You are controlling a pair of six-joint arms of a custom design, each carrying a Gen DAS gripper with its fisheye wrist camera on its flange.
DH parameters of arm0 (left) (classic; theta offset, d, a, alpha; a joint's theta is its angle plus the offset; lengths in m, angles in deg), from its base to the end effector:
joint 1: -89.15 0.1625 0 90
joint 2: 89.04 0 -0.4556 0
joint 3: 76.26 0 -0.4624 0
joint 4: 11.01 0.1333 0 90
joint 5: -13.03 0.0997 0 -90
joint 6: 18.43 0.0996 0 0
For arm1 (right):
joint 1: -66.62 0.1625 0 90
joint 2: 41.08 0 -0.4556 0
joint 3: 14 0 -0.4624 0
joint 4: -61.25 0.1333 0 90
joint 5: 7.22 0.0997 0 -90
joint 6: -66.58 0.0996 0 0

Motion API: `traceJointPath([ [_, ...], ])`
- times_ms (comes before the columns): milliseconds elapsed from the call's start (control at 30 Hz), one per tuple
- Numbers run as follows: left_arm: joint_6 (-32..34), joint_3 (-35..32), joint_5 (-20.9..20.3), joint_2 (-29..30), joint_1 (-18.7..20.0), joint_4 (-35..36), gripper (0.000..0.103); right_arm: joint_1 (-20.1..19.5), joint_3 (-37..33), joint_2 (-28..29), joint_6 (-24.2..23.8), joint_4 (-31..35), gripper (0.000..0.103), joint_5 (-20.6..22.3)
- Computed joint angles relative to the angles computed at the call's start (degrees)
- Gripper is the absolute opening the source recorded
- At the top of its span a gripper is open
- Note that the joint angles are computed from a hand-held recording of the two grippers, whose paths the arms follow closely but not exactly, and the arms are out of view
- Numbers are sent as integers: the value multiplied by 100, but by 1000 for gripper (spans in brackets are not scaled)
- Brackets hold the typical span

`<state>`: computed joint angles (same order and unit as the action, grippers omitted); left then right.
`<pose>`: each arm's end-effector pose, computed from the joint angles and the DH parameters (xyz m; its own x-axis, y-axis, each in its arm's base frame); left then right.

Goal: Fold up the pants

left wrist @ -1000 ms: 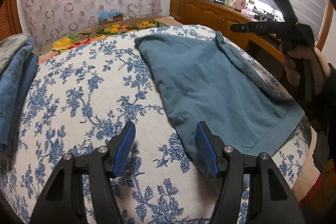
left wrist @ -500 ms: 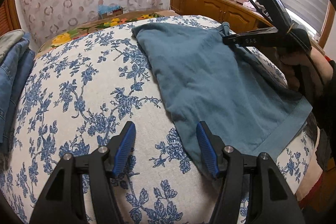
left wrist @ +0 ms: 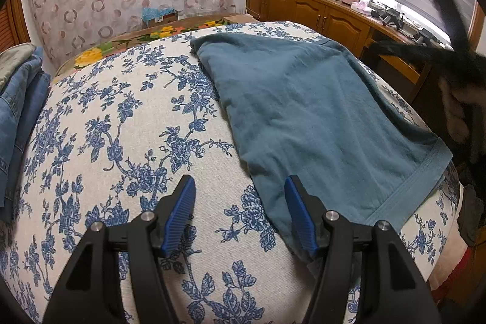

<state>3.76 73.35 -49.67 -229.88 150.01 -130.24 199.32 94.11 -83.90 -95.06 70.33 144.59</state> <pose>0.0453 -0.2864 0.3316 -0.6186 0.5801 -0.5299 0.7451 0.6472 -0.1614 0.3346 -0.2955 -0.0201 -0.6881 0.0845 0.7207 -0.4598 0.7177 -0.5231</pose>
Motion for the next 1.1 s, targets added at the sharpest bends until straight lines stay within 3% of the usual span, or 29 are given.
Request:
traceJointPath([
  [200, 2, 9, 19, -5, -12, -2, 62, 628, 116, 251, 684, 150, 15, -291],
  [567, -48, 12, 39, -36, -57, 63, 65, 1459, -42, 924, 2149, 1034, 25, -58],
  [733, -334, -99, -5, -276, -172, 582, 65, 1476, 92, 925, 2257, 966, 24, -246],
  [767, -383, -120, -69, -391, -206, 725, 65, 1465, 137, 904, 2195, 877, 17, -290],
  [867, -551, -173, -277, -808, -387, 1236, 65, 1471, 258, 845, 2139, 671, 10, -379],
  [967, -745, -122, -80, -1245, -784, 1710, 65, 1549, 273, 830, 2189, 678, 8, -408],
  [1100, -804, -100, -90, -1340, -814, 1845, 65, 1764, 180, 881, 2460, 941, 8, -394],
])
